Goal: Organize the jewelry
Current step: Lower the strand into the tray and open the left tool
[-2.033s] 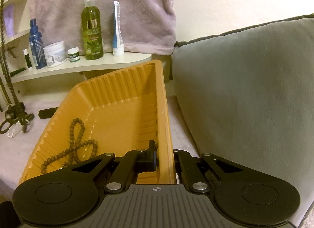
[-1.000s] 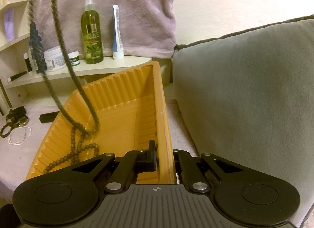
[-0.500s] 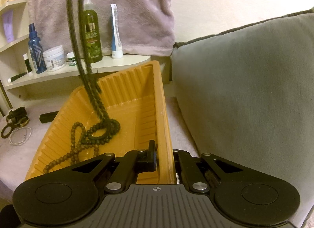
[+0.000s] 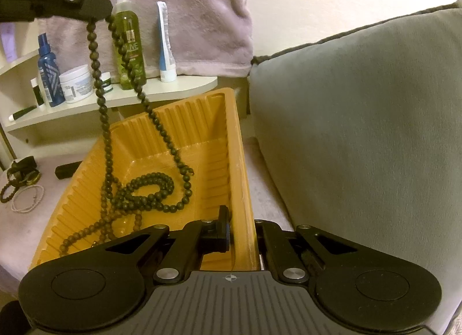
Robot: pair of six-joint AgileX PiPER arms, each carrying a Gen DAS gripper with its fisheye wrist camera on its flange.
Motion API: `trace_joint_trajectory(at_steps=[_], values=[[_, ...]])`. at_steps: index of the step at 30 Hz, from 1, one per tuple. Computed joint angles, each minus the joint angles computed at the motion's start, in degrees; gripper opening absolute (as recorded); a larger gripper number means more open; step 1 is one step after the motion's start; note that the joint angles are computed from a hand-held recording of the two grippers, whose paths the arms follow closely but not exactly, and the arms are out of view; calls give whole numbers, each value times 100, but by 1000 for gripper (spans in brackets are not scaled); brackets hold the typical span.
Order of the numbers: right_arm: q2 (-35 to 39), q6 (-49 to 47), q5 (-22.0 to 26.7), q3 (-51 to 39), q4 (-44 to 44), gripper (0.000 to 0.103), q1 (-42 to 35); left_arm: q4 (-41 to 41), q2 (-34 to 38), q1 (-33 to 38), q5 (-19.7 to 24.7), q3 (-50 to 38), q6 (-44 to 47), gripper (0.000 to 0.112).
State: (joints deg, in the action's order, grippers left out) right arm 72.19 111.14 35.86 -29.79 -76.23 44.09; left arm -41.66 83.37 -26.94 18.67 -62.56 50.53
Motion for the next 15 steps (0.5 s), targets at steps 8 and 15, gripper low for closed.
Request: trace_joint_trajectory(at_steps=[8,15], values=[[-6,-29,-17,-5,9,3,-20,143,64,60,70,79,-120,7],[-10,-9,15,5,22,3,13,110,-135,298,-117,287,-101,7]])
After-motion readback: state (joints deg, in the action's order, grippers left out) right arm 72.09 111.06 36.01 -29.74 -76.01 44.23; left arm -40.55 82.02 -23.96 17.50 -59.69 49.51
